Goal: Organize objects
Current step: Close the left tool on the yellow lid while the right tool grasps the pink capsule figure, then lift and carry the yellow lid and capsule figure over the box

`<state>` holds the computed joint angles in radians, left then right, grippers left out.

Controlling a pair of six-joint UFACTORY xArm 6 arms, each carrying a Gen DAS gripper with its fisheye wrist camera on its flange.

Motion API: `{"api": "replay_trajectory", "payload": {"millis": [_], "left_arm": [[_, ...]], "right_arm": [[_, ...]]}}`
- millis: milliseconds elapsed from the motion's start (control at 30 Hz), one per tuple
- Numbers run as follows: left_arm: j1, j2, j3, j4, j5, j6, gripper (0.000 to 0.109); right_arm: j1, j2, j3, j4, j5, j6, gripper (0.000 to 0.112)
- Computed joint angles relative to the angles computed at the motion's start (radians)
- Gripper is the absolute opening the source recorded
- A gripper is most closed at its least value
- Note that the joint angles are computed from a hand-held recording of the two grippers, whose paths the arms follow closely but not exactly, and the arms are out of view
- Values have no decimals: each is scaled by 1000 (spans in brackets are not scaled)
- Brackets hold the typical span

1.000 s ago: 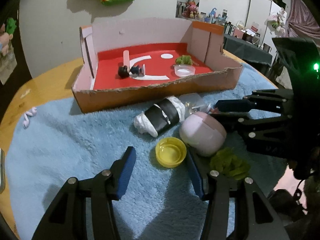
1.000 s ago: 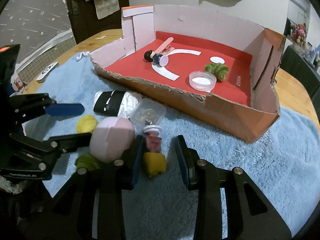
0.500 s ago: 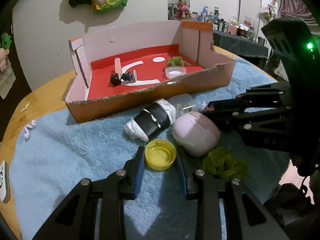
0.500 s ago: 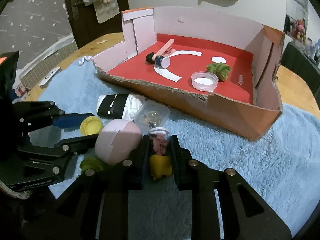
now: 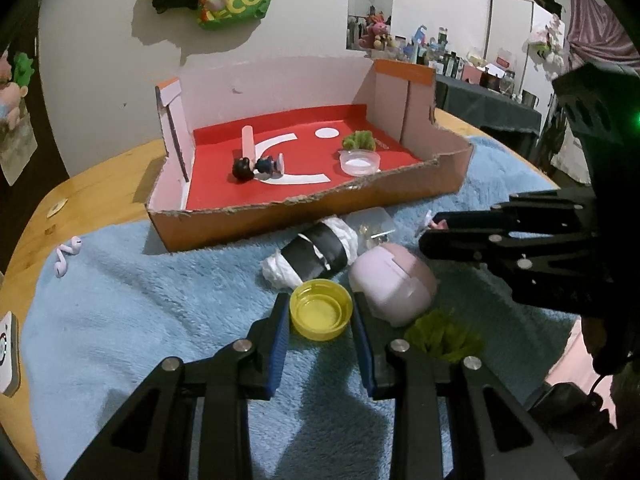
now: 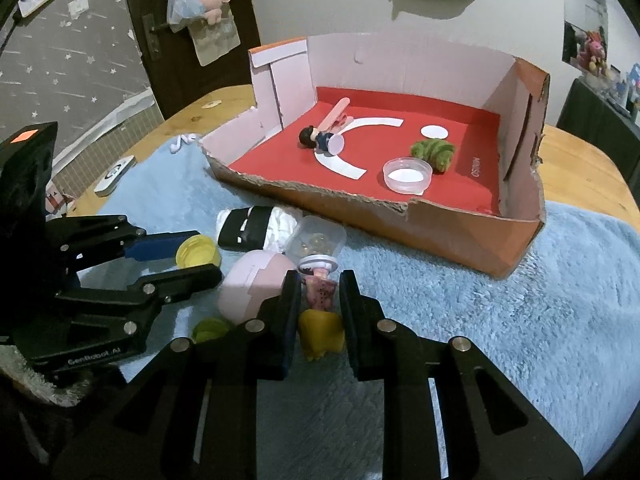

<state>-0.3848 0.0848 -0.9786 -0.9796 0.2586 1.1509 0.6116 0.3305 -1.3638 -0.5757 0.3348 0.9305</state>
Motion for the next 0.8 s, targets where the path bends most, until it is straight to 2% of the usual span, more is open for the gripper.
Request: {"api": "replay_trajectory", "payload": {"millis": [267, 500, 800], "left_arm": [[4, -7, -14, -25, -2, -17, 31], [10, -7, -37, -51, 10, -24, 31], [24, -15, -64, -77, 54, -14, 31]], "right_arm": [[1, -28, 25, -26, -31, 37, 19], [-10, -44, 47, 26, -79, 1, 19], [-16, -31, 17, 101, -89, -73, 19]]}}
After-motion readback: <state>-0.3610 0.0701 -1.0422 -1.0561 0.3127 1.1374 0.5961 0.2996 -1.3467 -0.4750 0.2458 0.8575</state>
